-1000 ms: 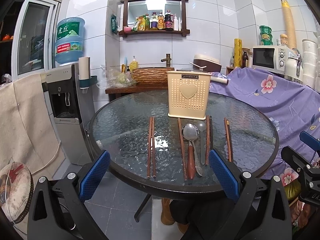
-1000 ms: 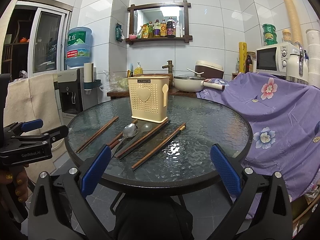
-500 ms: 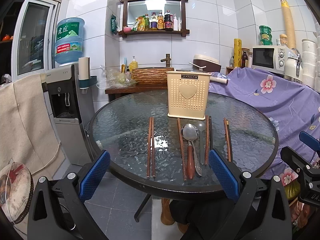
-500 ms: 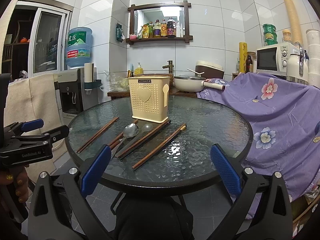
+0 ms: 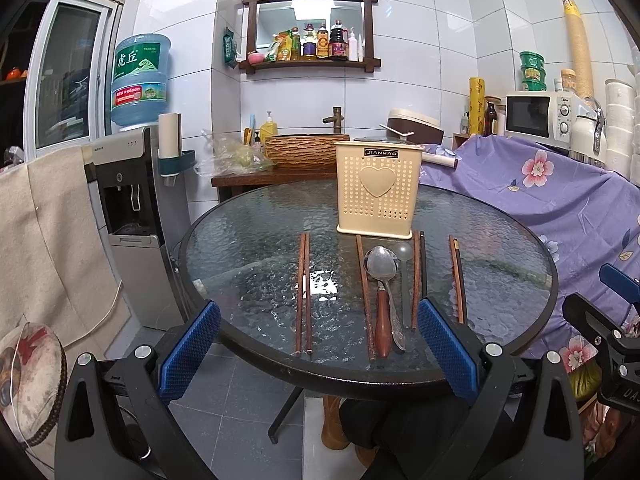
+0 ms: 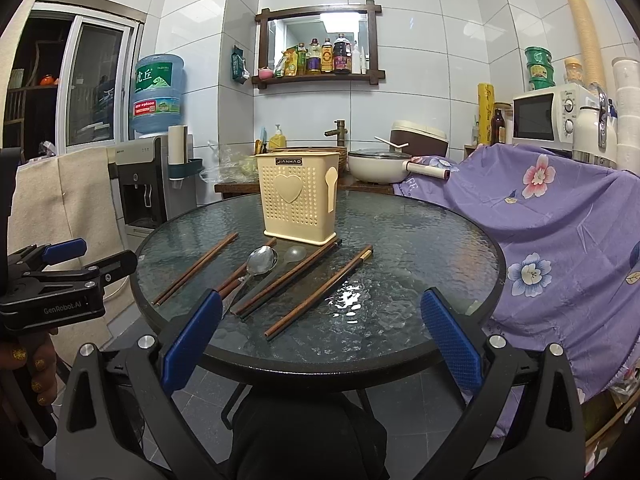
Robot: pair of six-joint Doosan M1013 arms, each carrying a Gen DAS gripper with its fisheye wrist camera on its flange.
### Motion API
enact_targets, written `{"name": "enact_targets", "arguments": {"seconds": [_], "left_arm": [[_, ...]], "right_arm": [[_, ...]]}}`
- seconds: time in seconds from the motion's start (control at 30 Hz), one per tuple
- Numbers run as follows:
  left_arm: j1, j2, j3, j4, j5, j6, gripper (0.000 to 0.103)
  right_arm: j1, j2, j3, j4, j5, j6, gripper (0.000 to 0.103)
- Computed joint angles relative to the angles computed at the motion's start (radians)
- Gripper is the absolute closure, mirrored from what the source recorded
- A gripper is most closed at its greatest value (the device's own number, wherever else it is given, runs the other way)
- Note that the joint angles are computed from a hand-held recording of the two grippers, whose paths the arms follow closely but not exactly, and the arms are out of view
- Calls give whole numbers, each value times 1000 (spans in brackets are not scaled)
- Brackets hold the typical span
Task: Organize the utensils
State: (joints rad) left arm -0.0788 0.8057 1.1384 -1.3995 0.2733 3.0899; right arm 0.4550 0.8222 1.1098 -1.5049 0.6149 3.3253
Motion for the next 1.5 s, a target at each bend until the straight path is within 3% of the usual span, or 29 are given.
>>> {"name": "enact_targets", "arguments": {"seconds": [0.6, 0.97, 1.1, 1.27, 1.5], "left_arm": [[0, 2, -1, 13, -5, -15, 6], [-2, 28, -41, 153, -8, -159, 6], [-1, 49, -82, 335, 12, -342, 6], [-1, 101, -185, 742, 54, -738, 6], [0, 200, -396, 999, 199, -982, 6]], "right_arm": [[0, 3, -3, 4, -2, -4, 5], [-9, 16, -26, 51, -1, -59, 5], [-17, 29, -49, 113, 0, -127, 5], [-43, 55, -114, 312, 13, -336, 5], [-100, 107, -239, 649, 19, -647, 5]]}}
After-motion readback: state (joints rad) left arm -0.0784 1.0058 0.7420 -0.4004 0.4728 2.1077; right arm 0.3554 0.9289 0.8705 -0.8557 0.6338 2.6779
